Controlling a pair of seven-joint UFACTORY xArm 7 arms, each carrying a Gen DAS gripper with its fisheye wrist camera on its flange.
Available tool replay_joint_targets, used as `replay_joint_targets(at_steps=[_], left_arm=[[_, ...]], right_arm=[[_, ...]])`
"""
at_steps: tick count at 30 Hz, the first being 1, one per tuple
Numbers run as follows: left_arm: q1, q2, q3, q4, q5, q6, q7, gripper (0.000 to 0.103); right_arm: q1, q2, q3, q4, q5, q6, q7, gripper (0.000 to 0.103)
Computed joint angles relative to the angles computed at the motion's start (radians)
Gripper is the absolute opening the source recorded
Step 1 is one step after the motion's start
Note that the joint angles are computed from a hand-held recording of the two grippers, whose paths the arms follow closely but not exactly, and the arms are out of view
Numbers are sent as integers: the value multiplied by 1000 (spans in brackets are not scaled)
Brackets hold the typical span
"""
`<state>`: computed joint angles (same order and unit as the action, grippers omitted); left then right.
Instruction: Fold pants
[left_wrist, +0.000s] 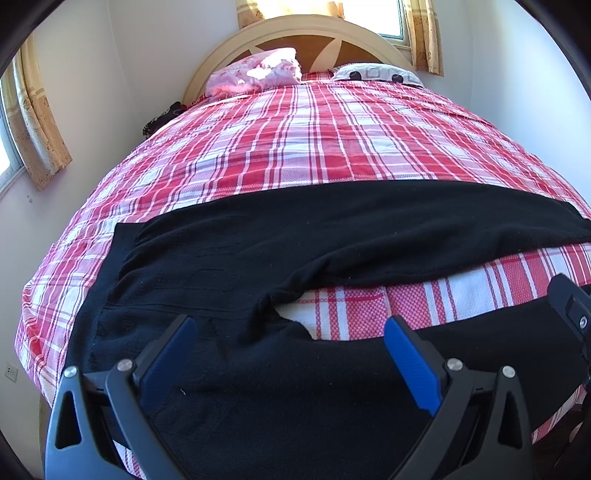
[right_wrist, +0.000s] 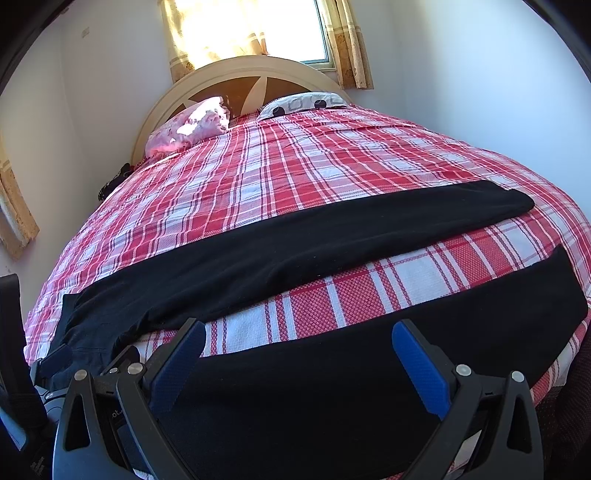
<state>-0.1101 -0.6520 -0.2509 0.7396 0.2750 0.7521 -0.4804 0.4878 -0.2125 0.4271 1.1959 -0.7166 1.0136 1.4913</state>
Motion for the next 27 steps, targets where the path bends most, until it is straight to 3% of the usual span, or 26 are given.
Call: replay_joint_targets(at_steps=[10,13,17,20,23,27], left_arm=[[-12,8,33,-7,-12,-7,46,103],[20,7,50,-7,3,-8,64,103],[82,41,95,24,12,-7,85,103],[144,99,125,67,32,-12,86,103],[175,163,150,109,28,-18,86,103],[192,257,185,165,-1,-22,85,103]], right_arm=[[4,12,-12,3,10,-26,-17,102],[2,13,-29,1,30,-66,-63,102],[-9,50,-69,34,73,-172,-206,102],[-11,148,-108,127,138,-255,-401,102],[14,307,-140,299,191,-232,-580,102],[21,559,-149,592,367,-210,-851,99]])
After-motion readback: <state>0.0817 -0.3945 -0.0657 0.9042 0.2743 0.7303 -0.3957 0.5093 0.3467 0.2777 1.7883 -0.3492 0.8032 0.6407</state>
